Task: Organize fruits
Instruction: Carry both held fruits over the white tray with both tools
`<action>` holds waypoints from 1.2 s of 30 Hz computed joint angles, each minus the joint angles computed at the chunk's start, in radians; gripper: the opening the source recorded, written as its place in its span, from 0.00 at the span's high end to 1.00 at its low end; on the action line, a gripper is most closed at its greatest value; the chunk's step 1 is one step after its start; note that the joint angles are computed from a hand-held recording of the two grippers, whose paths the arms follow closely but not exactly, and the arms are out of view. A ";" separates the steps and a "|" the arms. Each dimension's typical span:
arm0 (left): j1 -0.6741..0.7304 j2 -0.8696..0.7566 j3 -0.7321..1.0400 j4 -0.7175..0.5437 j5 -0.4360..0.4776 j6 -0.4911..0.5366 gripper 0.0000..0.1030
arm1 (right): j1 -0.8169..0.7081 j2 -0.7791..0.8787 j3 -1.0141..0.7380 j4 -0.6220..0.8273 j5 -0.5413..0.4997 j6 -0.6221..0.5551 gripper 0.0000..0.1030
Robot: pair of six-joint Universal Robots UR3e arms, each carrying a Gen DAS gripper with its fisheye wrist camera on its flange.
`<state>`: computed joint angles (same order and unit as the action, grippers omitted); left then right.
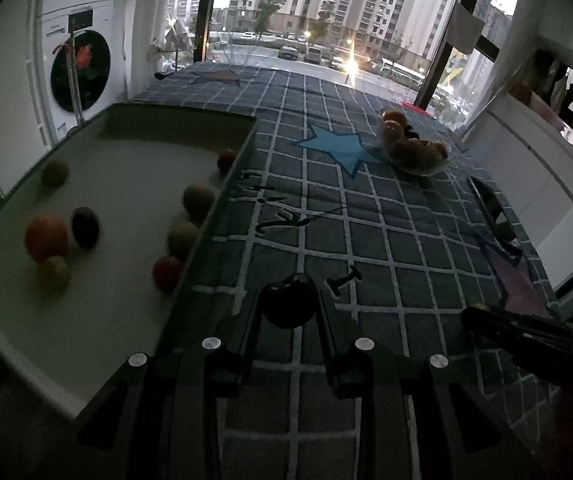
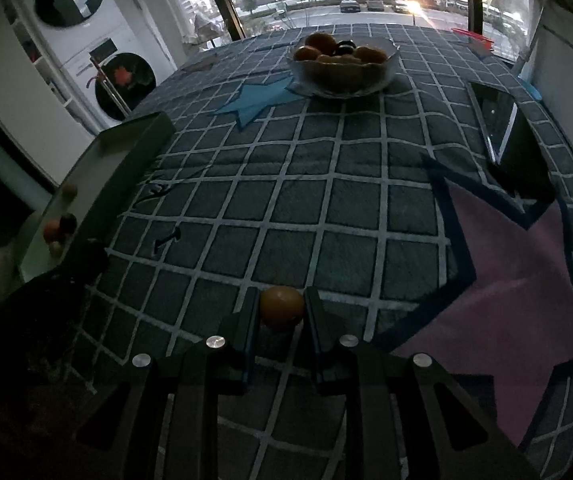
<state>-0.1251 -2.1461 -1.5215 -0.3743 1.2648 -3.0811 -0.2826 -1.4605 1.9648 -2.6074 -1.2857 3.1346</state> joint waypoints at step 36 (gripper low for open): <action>0.196 -0.049 0.136 -0.072 0.143 0.081 0.71 | 0.403 0.539 -0.952 0.393 -0.043 0.099 0.77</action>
<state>0.0706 -2.1954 -1.3855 -0.4463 1.4078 -3.0005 0.1204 -0.9214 1.0124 -2.2143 -1.3288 3.2331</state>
